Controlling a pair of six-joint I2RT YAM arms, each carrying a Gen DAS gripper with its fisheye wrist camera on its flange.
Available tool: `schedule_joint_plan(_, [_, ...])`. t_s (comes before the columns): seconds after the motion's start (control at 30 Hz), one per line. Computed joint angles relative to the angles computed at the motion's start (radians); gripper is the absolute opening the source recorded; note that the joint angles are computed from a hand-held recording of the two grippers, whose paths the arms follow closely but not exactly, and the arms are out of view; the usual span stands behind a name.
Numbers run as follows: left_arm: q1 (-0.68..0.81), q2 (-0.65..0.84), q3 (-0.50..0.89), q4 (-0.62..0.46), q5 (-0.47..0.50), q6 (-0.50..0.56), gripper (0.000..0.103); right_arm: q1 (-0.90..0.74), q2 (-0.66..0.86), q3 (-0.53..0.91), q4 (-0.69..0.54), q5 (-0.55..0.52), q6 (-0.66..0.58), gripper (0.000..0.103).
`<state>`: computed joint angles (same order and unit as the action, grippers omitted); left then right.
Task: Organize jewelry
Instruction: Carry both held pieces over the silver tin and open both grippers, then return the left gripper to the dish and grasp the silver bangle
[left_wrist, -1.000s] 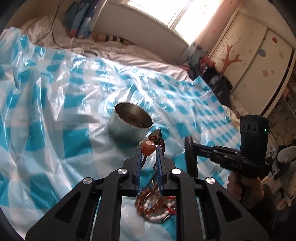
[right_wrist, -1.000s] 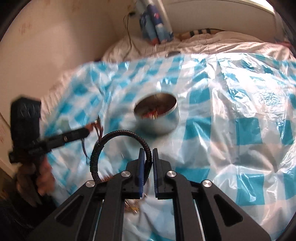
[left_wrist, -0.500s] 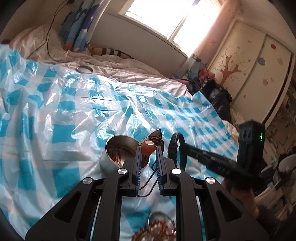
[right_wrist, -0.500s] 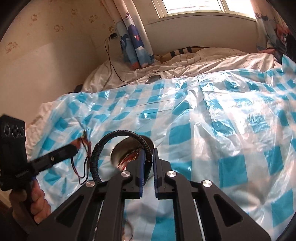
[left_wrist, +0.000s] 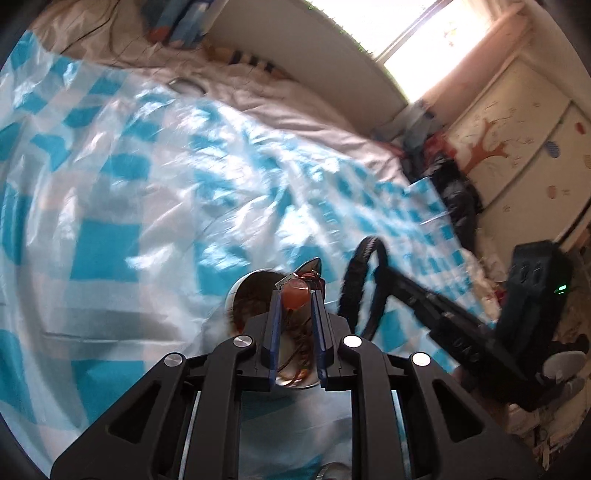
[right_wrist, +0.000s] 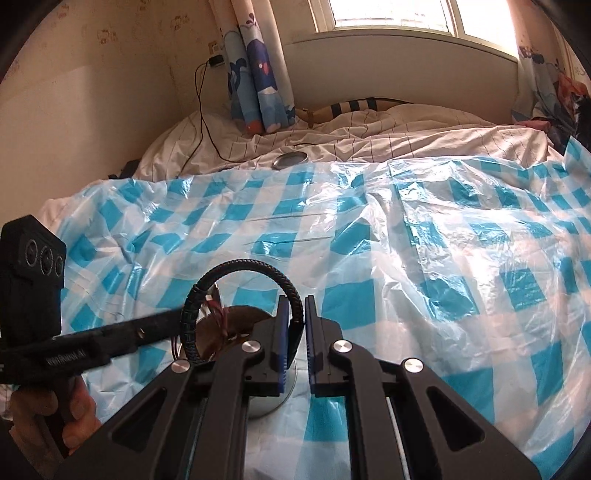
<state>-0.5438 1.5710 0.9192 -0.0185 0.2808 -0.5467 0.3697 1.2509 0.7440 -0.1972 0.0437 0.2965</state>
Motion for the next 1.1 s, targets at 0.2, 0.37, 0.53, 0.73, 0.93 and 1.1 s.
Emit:
schedule_joint_plan(0.2, [0.017,-0.049,-0.016,-0.024,-0.040,0.010,0.025,0.044,0.056,0.023,0.011,0.029,-0.003,0.009])
schedule_joint_plan(0.37, [0.040,-0.116,-0.049,-0.023,-0.044,0.001,0.030,0.077,0.117,0.059,-0.023,0.029,-0.016,0.010])
schedule_joint_plan(0.53, [0.044,-0.135,-0.053,-0.032,-0.037,-0.004,0.032,0.081,0.108,0.048,-0.021,0.039,-0.011,0.030])
schedule_joint_plan(0.73, [0.007,-0.155,-0.040,-0.098,-0.060,0.000,0.036,0.080,0.033,0.058,-0.081,0.054,-0.014,0.044])
schedule_joint_plan(0.93, [-0.055,-0.226,-0.071,-0.208,-0.094,0.035,0.040,0.071,-0.088,0.036,-0.198,0.059,-0.068,0.062])
schedule_joint_plan(1.1, [-0.099,-0.265,-0.117,-0.275,-0.071,0.033,0.045,-0.004,-0.205,-0.019,-0.324,-0.032,-0.081,0.063])
